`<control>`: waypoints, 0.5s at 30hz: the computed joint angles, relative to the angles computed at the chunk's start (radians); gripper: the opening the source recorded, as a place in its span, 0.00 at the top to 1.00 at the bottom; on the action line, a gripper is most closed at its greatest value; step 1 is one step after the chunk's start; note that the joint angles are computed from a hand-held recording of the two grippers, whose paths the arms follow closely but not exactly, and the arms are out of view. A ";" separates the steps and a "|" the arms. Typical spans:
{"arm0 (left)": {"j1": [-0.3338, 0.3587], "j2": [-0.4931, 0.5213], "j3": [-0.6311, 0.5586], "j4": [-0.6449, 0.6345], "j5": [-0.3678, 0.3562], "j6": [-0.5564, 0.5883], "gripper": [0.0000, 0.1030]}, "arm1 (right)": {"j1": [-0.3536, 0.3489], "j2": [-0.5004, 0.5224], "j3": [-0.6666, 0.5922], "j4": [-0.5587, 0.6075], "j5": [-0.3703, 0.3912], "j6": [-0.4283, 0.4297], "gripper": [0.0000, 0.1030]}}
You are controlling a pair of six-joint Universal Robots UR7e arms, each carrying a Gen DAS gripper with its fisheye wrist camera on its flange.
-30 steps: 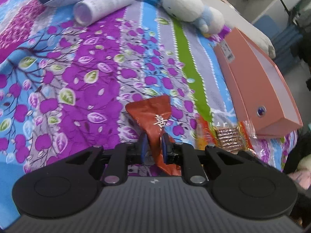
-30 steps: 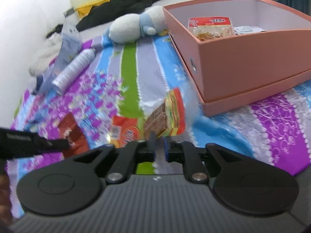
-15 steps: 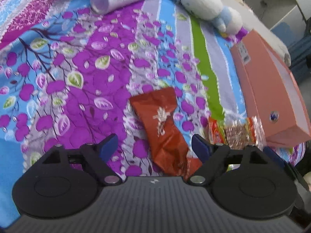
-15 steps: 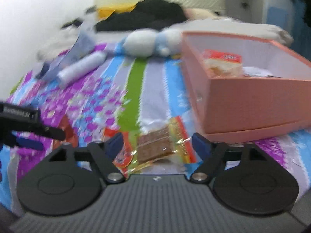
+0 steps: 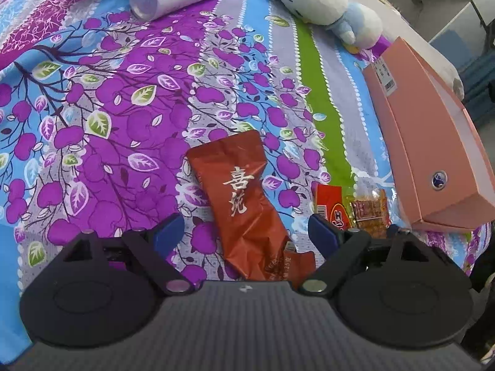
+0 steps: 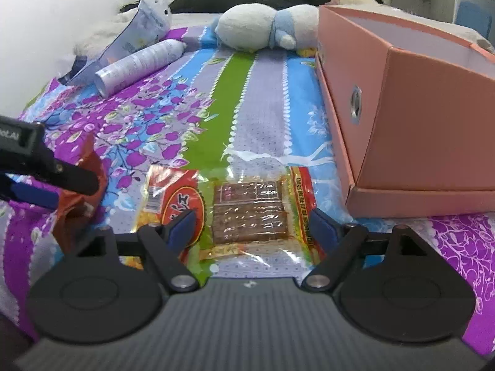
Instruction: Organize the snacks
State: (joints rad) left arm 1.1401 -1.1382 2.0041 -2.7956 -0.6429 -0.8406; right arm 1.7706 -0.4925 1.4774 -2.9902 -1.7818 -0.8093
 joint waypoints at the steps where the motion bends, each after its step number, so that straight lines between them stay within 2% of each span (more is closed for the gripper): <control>1: 0.000 0.000 0.001 -0.002 0.001 -0.003 0.14 | 0.005 0.000 0.001 0.004 -0.006 -0.005 0.33; 2: 0.000 0.000 0.001 -0.004 0.003 -0.006 0.14 | 0.010 0.001 0.007 -0.008 -0.017 -0.013 0.39; 5: -0.001 -0.001 0.004 -0.016 0.001 -0.008 0.14 | 0.018 -0.003 0.014 -0.007 -0.027 -0.024 0.48; 12: -0.009 0.009 -0.003 -0.013 0.010 0.004 0.15 | 0.021 -0.017 0.012 0.019 -0.029 0.003 0.48; 15: -0.012 0.026 -0.022 0.004 0.021 0.021 0.22 | 0.026 -0.028 0.020 0.018 -0.035 -0.005 0.48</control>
State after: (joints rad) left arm 1.1282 -1.1119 1.9820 -2.7916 -0.6214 -0.8194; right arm 1.7970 -0.5202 1.4974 -2.9724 -1.8169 -0.8142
